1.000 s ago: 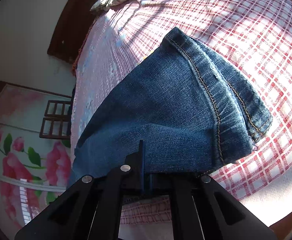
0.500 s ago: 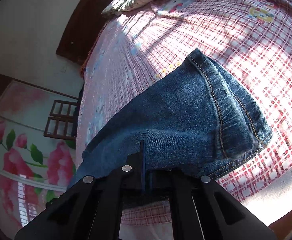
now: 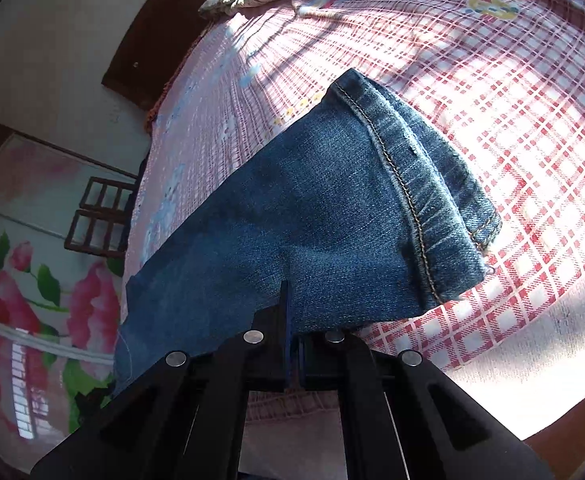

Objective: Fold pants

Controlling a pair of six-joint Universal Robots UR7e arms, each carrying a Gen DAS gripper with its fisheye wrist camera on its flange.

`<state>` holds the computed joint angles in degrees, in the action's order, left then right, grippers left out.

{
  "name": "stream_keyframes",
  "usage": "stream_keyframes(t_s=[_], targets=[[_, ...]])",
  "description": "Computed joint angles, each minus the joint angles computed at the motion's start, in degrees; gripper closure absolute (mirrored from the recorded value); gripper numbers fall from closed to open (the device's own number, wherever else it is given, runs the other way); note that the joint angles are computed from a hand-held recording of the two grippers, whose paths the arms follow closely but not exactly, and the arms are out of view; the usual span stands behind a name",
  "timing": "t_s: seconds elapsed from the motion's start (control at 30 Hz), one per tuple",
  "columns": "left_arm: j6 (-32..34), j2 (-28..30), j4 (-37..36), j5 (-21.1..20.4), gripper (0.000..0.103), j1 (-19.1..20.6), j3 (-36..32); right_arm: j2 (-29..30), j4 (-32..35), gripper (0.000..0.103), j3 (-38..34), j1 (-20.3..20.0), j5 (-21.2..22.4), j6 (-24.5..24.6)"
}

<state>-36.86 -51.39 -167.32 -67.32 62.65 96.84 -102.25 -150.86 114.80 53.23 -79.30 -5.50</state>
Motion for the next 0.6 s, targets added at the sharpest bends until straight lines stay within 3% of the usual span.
stream_keyframes(t_s=[0.13,0.23,0.37,0.47,0.6], targets=[[-1.38,-0.21,1.39,0.60,0.095,0.40,1.08,1.04,2.79,0.102,-1.42,0.93,-5.03,-1.47],[-1.11,-0.02,-0.24,1.85,0.094,0.30,2.26,1.70,0.01,0.102,-0.42,0.31,-4.60,-1.48],[-1.53,1.54,-0.20,5.07,0.094,-0.48,0.64,2.71,-1.90,0.102,-1.52,4.04,-10.76,-3.86],[-1.61,1.50,-1.44,4.71,0.094,-0.24,1.29,2.43,-4.91,0.102,-2.32,7.14,-11.62,-6.08],[-2.09,1.36,-2.91,4.87,0.094,-0.36,2.41,1.40,-10.85,0.102,-1.59,9.64,-10.25,-13.02]])
